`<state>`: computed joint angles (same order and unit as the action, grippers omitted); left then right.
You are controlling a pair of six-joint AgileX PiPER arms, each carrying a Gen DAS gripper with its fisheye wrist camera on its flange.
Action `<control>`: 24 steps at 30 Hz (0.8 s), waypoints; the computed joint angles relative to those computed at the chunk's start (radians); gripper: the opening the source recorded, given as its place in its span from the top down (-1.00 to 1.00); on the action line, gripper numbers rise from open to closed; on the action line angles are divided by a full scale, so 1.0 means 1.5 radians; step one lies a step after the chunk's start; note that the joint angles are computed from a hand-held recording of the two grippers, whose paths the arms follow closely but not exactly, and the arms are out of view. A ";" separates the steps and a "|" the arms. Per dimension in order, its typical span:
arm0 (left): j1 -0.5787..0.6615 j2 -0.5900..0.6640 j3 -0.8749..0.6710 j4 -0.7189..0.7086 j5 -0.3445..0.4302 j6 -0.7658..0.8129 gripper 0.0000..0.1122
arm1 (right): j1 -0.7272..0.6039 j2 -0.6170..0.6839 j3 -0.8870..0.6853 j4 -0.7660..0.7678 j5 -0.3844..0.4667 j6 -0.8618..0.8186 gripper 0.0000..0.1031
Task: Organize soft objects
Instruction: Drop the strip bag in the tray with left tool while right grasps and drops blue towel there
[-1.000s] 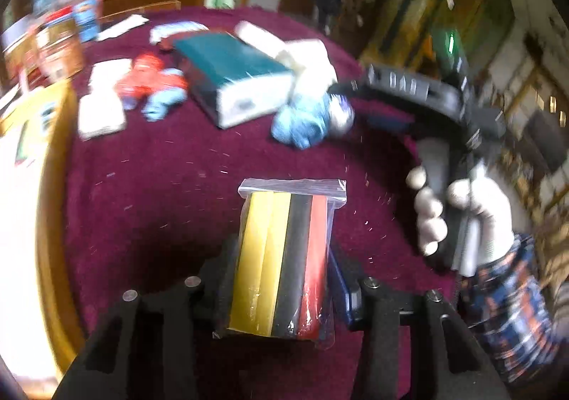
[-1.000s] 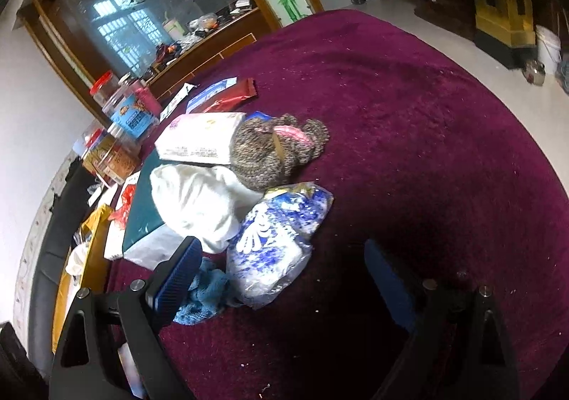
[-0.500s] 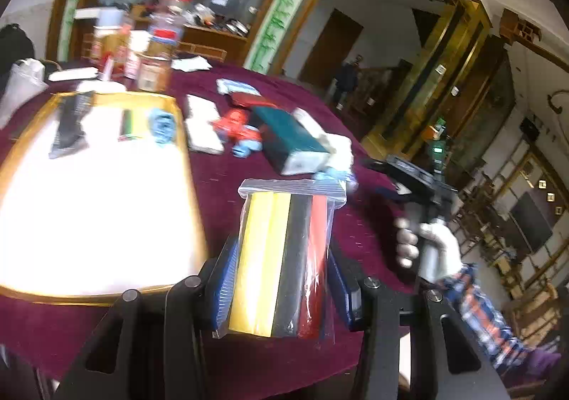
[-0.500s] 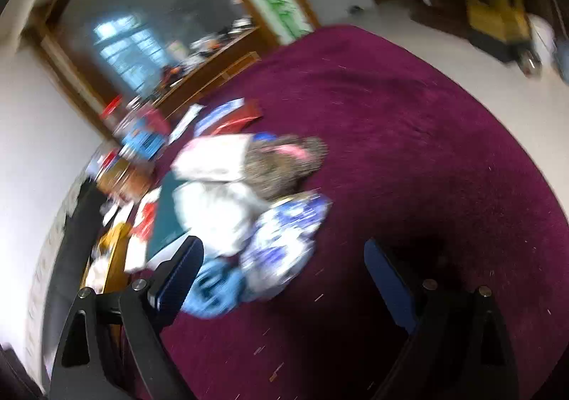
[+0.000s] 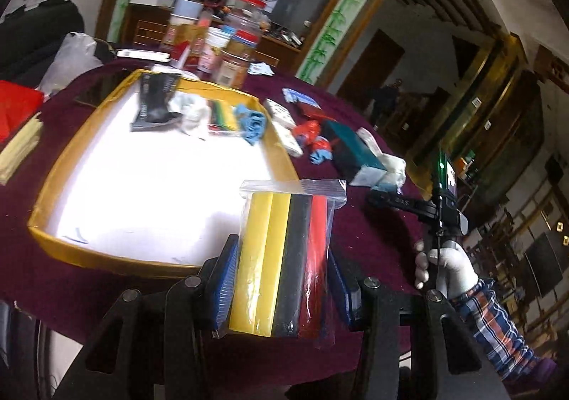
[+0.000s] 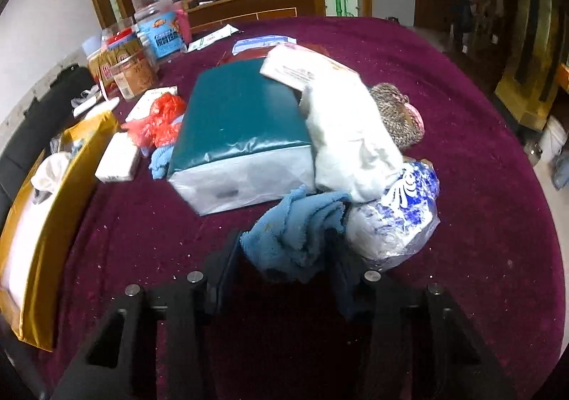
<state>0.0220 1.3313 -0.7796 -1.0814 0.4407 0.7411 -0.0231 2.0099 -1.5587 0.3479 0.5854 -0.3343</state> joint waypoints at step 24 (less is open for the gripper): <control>-0.007 0.437 -0.538 0.299 0.192 -0.433 -0.11 | 0.069 -0.130 0.049 0.233 0.124 -0.200 0.26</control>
